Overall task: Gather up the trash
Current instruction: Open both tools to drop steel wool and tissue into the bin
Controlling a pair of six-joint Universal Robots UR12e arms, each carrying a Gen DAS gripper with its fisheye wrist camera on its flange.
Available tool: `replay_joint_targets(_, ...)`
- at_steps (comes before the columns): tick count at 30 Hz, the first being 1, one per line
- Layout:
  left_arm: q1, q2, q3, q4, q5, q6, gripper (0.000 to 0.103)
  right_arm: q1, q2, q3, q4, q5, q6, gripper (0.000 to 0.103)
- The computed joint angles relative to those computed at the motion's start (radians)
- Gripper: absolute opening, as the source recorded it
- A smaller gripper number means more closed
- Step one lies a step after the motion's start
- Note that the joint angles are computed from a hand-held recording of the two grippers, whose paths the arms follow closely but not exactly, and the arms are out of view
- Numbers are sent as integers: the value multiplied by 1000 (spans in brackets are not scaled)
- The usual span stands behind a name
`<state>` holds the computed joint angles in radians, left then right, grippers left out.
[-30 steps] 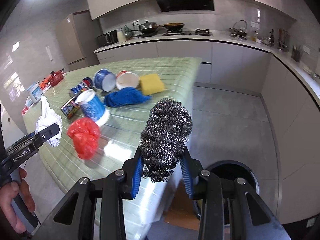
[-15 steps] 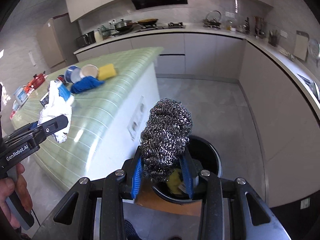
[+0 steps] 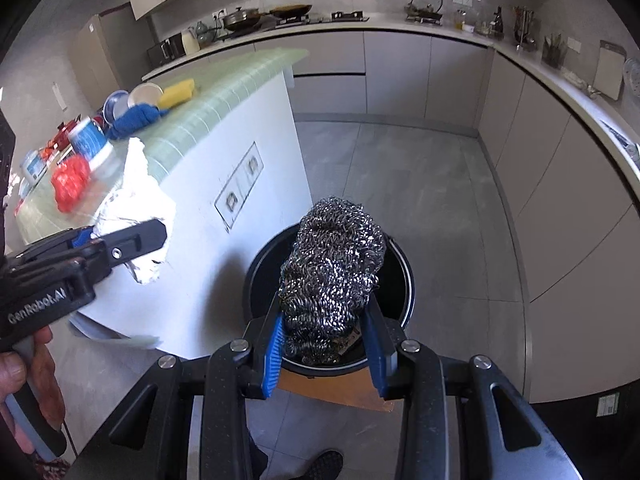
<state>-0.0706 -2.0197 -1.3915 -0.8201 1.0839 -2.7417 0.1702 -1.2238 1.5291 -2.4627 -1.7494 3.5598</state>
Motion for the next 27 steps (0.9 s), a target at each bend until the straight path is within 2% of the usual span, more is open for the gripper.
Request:
replay_joint_targets(16,-66,-88,17,-66,113,-62,41,-84,93,11,12,143,-174,38)
replay_joint_targets(18,-67,-102,32,-90,85,-69,49,-92,111,5,21,164,-218,40)
replay_joint_targets(19,-70,-108,32,-75,88,-94,71,-92,122,1,15,168,-248,43)
replay_joint_targets(20,-75,-111,31,-54,112,-120,97,-91,134,9,-24,161,-285,69)
replay_joint_targets(21,-76,-111,25,-41,112,-150,100,-87,141,11,-29,139,-292,103)
replay_joint_targets(22,-75,-111,25,-54,111,-164,101,-86,151,2,2,122,-293,103)
replay_joint_targets(24,-77,-102,13,-45,140,-180,101,-96,150,19,-29,160,-264,103)
replay_joint_targets(27,-74,-83,-14,-11,168,-180,101,-94,141,30,-45,156,-250,103)
